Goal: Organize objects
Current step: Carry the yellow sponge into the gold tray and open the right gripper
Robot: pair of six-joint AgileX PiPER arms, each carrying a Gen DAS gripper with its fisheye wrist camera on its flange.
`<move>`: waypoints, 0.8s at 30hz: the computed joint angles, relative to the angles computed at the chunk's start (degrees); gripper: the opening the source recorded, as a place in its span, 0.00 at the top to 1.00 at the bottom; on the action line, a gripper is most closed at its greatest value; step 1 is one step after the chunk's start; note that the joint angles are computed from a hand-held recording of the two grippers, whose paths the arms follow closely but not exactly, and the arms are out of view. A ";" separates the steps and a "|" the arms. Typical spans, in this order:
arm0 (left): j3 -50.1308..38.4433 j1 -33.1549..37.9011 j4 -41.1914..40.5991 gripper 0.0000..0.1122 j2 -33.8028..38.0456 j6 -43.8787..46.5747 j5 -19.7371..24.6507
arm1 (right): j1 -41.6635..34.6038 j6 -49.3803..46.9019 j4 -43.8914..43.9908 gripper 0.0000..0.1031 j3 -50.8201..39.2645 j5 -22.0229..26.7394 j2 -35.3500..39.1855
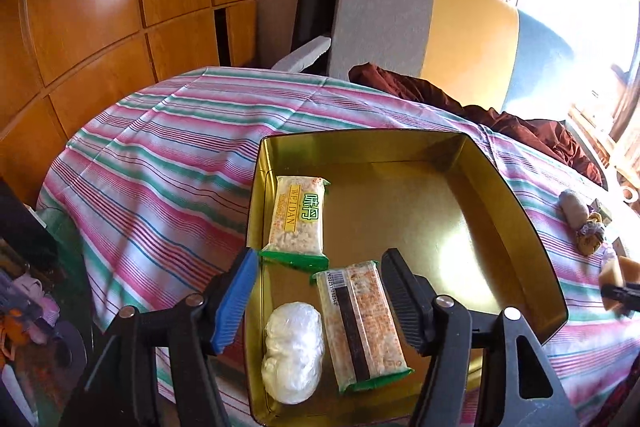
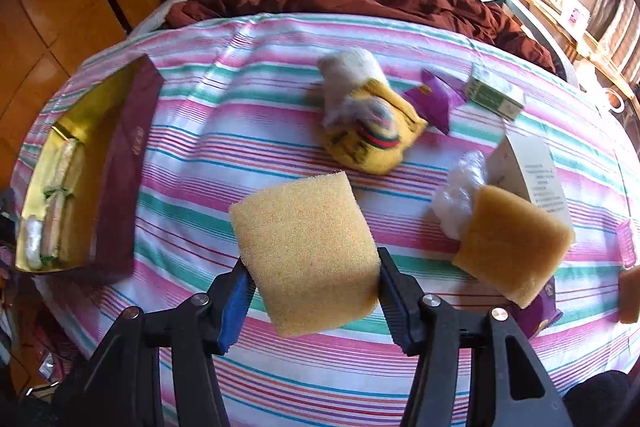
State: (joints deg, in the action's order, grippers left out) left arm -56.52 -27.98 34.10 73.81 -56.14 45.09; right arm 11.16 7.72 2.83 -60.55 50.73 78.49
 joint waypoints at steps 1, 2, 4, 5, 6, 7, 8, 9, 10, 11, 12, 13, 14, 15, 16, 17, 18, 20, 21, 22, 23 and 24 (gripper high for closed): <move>0.38 -0.04 -0.09 0.40 -0.57 -0.16 -0.09 | 1.38 -0.70 1.49 0.44 -2.08 0.16 0.65; 0.89 0.28 -0.53 0.39 -1.27 0.02 -0.52 | 3.46 -0.78 2.61 0.44 -4.18 0.42 1.20; 1.88 0.72 -0.77 0.37 -2.66 -0.29 -0.83 | 8.43 -0.15 3.56 0.44 -9.06 0.95 3.61; 2.35 1.09 -0.81 0.36 -3.29 -0.51 -0.88 | 11.88 1.53 3.13 0.44 -11.47 1.35 4.99; 2.84 1.60 -0.91 0.35 -3.94 -0.69 -0.99 | 14.20 1.79 3.63 0.44 -14.32 1.70 7.18; 3.46 2.35 -1.29 0.34 -4.76 -0.67 -1.21 | 16.42 2.12 4.23 0.44 -17.14 1.83 9.66; 4.03 3.03 -1.72 0.33 -5.56 -0.46 -1.32 | 17.95 1.80 5.03 0.44 -20.49 2.20 12.68; 4.61 3.87 -2.09 0.33 -6.32 -0.18 -1.34 | 19.34 1.68 5.41 0.44 -23.68 2.56 15.58; 5.17 4.73 -2.47 0.33 -6.96 0.26 -1.48 | 21.00 2.21 5.42 0.44 -27.29 3.07 18.75; 5.77 5.72 -3.29 0.33 -7.69 1.22 -1.82 | 22.33 2.65 5.71 0.44 -30.10 3.41 21.54; 6.46 6.84 -4.32 0.33 -8.51 2.42 -2.27 | 23.35 2.96 6.21 0.44 -33.35 4.01 24.71; 7.15 8.04 -5.39 0.33 -9.21 3.58 -2.59 | 24.37 3.45 6.28 0.44 -37.42 5.27 28.04; 7.71 9.22 -6.60 0.33 -9.75 4.81 -2.77 | 25.45 4.44 5.70 0.44 -41.55 6.66 31.34; 8.41 10.31 -7.66 0.33 -10.32 5.88 -3.09 | 26.31 5.28 5.46 0.44 -45.30 8.12 34.31; 8.98 11.15 -8.22 0.33 -10.74 6.42 -3.23 | 27.04 5.71 5.92 0.44 -49.27 9.67 37.32; 9.53 11.75 -8.39 0.33 -11.10 6.55 -3.22 | 27.59 6.06 6.10 0.43 -53.19 10.80 40.34; 10.06 12.31 -8.42 0.33 -11.38 6.56 -3.09 | 28.36 7.28 5.33 0.43 -56.62 11.90 42.78; 10.95 13.65 -8.74 0.33 -11.72 6.88 -2.89 | 29.23 10.11 4.22 0.41 -62.50 13.30 47.14; 11.36 14.62 -9.44 0.33 -11.89 7.53 -3.13 | 29.10 10.43 5.29 0.39 -65.18 13.66 49.14; 11.80 15.71 -10.44 0.33 -12.14 8.53 -3.54 | 28.84 10.14 6.93 0.38 -67.19 14.05 50.67; 12.12 16.50 -11.10 0.33 -12.38 9.25 -3.79 | 28.60 9.85 8.52 0.34 -68.79 14.75 51.85; 12.28 17.02 -11.38 0.33 -12.45 9.60 -3.89 | 28.49 9.67 9.78 0.28 -70.40 15.63 52.89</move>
State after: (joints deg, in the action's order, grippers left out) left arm -44.24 -10.95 22.73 61.36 -46.55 41.20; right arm 39.65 17.39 12.61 -130.95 66.37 131.37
